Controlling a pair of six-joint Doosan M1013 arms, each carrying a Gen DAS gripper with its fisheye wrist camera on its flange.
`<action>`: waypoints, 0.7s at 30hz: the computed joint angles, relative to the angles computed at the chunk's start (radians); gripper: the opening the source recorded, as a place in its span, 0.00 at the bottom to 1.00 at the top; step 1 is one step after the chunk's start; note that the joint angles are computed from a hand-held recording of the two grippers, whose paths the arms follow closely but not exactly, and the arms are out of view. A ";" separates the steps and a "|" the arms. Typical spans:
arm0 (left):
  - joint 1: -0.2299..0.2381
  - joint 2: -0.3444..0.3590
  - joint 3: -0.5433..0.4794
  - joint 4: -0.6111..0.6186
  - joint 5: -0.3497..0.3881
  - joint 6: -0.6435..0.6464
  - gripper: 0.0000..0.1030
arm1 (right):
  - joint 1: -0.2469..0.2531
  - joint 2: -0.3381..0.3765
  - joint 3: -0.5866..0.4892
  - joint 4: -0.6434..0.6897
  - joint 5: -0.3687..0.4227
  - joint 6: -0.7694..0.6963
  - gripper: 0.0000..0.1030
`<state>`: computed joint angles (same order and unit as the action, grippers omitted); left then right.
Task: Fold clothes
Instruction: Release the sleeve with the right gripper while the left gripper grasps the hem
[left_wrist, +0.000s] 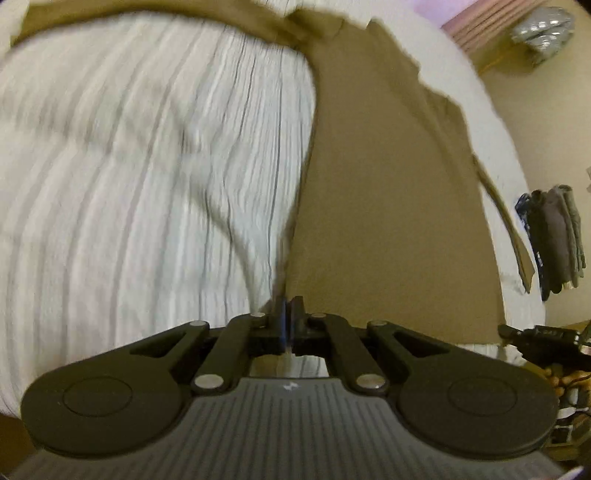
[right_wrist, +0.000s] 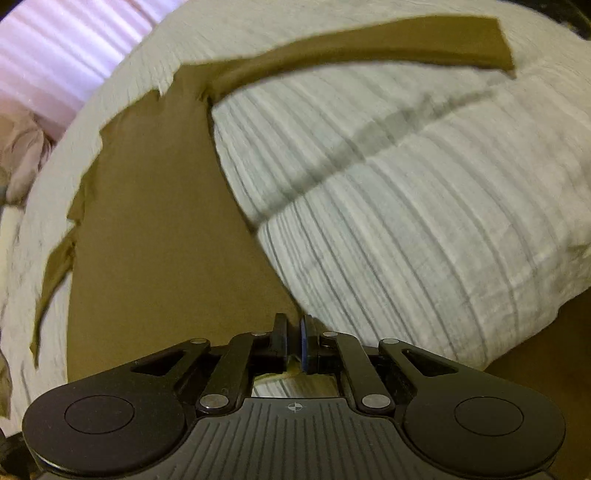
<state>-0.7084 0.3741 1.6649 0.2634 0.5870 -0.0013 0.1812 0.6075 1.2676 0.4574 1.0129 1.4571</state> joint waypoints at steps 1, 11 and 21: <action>-0.003 0.001 -0.009 0.013 0.019 -0.010 0.04 | 0.003 0.006 -0.015 -0.020 0.023 -0.003 0.23; -0.006 -0.071 0.052 0.413 0.296 -0.621 0.25 | 0.002 0.034 -0.115 -0.152 0.038 0.065 0.73; 0.134 -0.052 0.096 0.543 0.400 -0.934 0.32 | 0.043 0.070 -0.161 -0.232 0.041 0.208 0.73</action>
<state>-0.5741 0.3219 1.7610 0.8064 0.9866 -0.9352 0.2246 0.6774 1.1070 0.2249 1.0535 1.6649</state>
